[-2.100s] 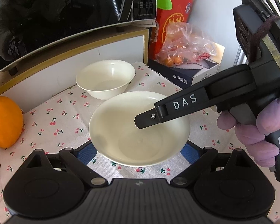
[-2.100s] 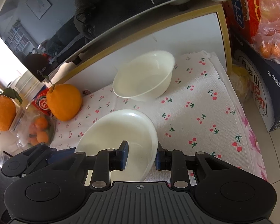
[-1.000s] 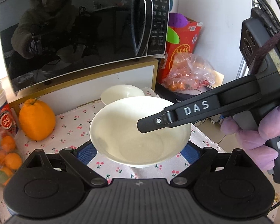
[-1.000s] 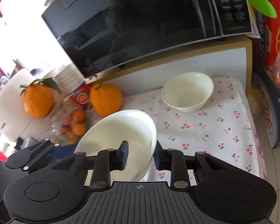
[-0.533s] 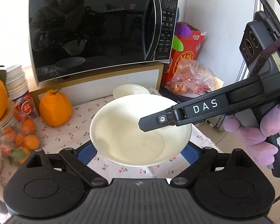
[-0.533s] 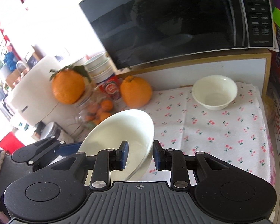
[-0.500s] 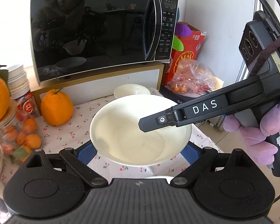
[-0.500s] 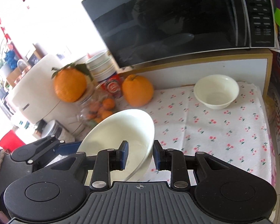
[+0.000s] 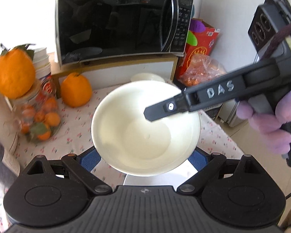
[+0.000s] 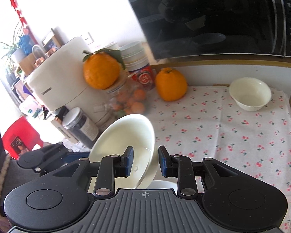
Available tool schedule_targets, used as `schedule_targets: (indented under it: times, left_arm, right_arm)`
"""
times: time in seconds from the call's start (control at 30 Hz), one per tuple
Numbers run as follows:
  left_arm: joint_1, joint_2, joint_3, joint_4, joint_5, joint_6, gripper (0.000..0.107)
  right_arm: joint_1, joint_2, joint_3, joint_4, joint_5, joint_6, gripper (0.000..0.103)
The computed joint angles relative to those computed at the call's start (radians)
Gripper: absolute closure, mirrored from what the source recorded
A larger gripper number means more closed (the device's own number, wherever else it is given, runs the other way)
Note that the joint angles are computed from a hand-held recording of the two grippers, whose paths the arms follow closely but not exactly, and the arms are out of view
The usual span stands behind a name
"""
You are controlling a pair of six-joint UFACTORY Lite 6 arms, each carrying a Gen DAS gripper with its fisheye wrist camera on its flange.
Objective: Organize plates and bowls
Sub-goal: 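Lift and carry the cream bowl with the right gripper to the white bowl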
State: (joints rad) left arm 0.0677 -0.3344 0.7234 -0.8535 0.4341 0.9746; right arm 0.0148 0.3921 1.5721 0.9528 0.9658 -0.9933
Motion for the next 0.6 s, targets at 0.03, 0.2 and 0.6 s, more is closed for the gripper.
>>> schedule_targets:
  times: [0.03, 0.2, 0.6]
  left_arm:
    - [0.018, -0.011, -0.006, 0.004, 0.015, 0.0, 0.014]
    - [0.111, -0.059, -0.027, -0.01, 0.071, 0.038, 0.014]
    - [0.402, -0.096, -0.044, -0.051, 0.249, 0.243, 0.014]
  right_arm:
    - [0.013, -0.009, -0.009, 0.0, -0.007, -0.001, 0.076]
    - [0.089, -0.026, -0.024, -0.016, -0.041, 0.029, 0.076]
    - [0.266, -0.033, -0.051, -0.031, -0.117, 0.106, 0.076]
